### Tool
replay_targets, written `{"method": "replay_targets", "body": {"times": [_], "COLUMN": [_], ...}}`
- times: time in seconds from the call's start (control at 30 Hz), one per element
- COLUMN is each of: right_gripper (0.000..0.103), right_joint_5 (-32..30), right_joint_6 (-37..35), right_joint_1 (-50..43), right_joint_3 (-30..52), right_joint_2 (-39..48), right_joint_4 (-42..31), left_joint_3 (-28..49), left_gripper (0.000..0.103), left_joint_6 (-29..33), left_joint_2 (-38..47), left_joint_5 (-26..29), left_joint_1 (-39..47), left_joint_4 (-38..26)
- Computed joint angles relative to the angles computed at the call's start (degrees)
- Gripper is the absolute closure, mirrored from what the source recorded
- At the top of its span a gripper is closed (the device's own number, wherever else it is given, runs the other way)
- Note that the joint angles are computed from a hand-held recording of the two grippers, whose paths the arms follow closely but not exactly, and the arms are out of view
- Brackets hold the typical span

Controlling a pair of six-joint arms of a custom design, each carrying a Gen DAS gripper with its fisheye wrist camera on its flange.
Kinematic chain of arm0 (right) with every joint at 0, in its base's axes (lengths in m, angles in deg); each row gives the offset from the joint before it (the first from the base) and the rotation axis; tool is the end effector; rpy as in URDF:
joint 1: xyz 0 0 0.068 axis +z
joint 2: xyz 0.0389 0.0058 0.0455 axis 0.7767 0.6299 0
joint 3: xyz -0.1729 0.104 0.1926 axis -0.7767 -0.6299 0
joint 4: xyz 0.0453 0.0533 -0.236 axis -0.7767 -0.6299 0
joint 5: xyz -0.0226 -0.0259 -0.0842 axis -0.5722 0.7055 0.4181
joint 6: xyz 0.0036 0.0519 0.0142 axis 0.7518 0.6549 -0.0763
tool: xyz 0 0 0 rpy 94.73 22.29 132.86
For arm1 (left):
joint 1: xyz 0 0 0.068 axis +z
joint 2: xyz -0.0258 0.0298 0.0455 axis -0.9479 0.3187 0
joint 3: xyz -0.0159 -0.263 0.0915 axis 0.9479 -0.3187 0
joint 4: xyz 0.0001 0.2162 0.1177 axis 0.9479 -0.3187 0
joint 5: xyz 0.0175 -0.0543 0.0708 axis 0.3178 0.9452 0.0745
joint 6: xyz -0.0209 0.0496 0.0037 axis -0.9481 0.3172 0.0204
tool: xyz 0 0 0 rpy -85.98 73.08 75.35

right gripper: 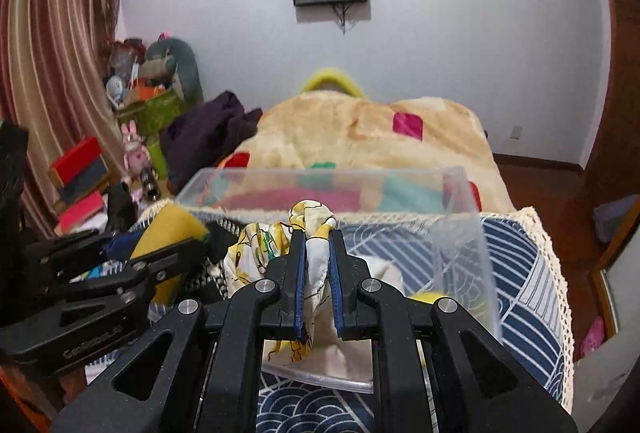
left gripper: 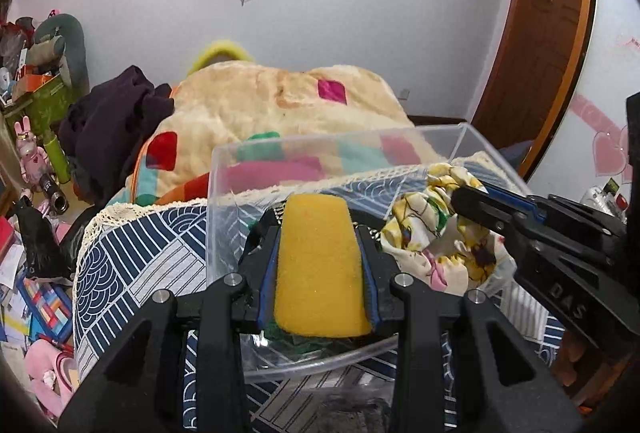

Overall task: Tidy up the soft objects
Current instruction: 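Place the sponge and scrunchie into the clear box and open both tools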

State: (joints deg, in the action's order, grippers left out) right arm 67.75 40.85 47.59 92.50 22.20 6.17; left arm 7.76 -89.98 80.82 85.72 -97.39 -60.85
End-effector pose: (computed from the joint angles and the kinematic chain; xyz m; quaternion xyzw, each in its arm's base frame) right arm 0.2201 -0.0023 0.2050 -0.0889 0.8874 0.0995 0.4414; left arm 0.2944 -0.1411 0.1475 0.0940 0.8998 -0.1173 0.4096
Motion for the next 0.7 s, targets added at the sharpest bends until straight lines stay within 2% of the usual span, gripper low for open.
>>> {"method": "replay_targets", "body": {"times": [0.07,0.17,0.23,0.27,0.43,0.63,0.7], "right_gripper": [0.09,0.078,0.06,0.057,0.035,0.026,0.025], "right_joint_5": [-0.68,-1.93,-2.64,-2.86,-6.99,-14.53,-16.6], "right_joint_6": [-0.94,-2.3,-3.04,-3.25,-5.2,-6.5,-7.02], "right_joint_1": [-0.77,-2.2,-2.97,-3.48,-7.56,-12.99,-13.89], "right_joint_3": [0.42,1.17,1.27,0.85,-0.93,-1.96,-2.42], "right_joint_2": [0.37,0.04,-1.2,-2.45,-9.36,-16.27,-18.13], "right_joint_4": [-1.23,-3.59,-5.03,-5.24,-8.42,-14.17,-16.28], "left_joint_3": [0.16,-0.19,-0.79,-1.47,-4.57,-9.71,-11.36], "left_gripper": [0.068,0.064,0.057,0.055,0.033,0.011,0.008], "left_joint_6": [0.19,0.76,0.93,0.93,0.63,0.41,0.42], "left_joint_2": [0.49,0.07,-0.96,-1.91,-6.77,-15.99,-18.93], "left_joint_5": [-0.61,-1.04,-0.96,-1.03,-0.95,-0.94,-1.08], "left_joint_1": [-0.15,-0.47,-0.51,-0.63,-1.14,-2.31,-2.91], "left_joint_4": [-0.2,-0.86,-1.3,-1.26,-0.68,-2.12,-3.32]}}
